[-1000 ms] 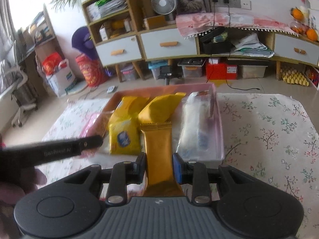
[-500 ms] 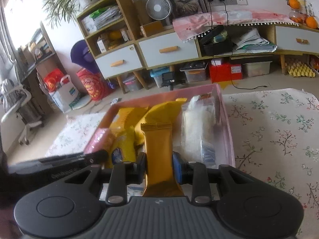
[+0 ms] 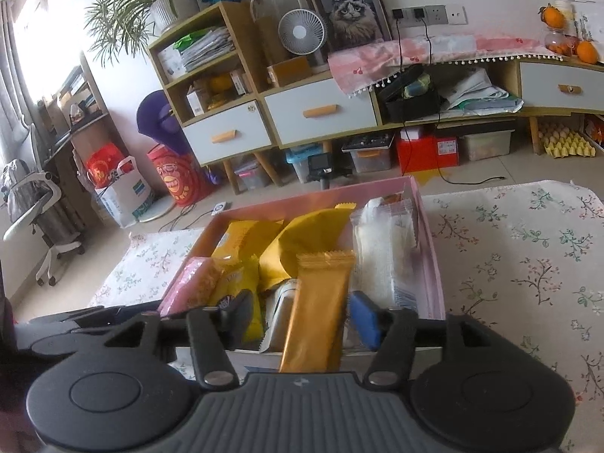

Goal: Organize snacks

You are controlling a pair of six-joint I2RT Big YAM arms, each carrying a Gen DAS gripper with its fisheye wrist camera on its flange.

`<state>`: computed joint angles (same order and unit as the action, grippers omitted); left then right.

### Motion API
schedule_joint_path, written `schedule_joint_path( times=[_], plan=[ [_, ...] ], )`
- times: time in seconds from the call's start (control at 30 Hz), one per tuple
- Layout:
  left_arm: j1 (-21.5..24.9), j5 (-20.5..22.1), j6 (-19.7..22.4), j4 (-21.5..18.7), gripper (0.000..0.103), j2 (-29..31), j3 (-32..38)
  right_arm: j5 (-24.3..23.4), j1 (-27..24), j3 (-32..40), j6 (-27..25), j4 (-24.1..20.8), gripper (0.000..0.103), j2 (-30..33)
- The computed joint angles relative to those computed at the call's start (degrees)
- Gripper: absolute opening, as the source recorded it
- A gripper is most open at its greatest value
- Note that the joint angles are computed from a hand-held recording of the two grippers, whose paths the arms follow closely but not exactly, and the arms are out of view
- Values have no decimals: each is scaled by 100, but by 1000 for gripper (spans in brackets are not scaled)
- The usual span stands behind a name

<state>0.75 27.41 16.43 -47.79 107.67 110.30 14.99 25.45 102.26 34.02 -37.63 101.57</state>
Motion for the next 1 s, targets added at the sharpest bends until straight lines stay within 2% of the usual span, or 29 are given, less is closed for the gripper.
schedule_joint_path(
  times=[0.1,0.2,0.27,0.3,0.37,0.47,0.57,0.77,0.87,0.9,0.93,0.97,1.0],
  plan=[
    [14,29,113,-54,79,-74,-53,32,13,17,-31,-59,53,-26],
    [33,4,215,-82,80,-174,-147,64,25,18,-42,-105,53,-43],
    [52,-17,243,-149,80,-221,-181,33,18,102,4,-293,33,13],
    [64,-23,254,-203,80,-219,-160,19,12,261,83,-593,21,105],
    [91,-37,283,-332,80,-261,-170,60,15,352,231,-841,21,147],
    [155,9,406,-567,80,-301,-180,-75,8,228,307,-767,24,-8],
    [197,-13,585,-811,80,-292,-177,-140,34,162,275,-839,32,-121],
    [290,-32,756,-1229,80,-238,-125,-149,141,403,111,-1300,32,70],
    [327,0,787,-1335,80,-234,-101,111,223,652,-35,-1620,29,278],
    [336,17,801,-1359,80,-231,-91,163,237,683,-58,-1669,21,310],
    [346,36,813,-1383,80,-229,-82,173,242,725,-66,-1721,7,346],
    [361,63,820,-1411,80,-230,-72,188,248,739,-46,-1756,0,363],
    [367,84,826,-1436,80,-231,-65,196,253,738,-21,-1762,0,365]
  ],
)
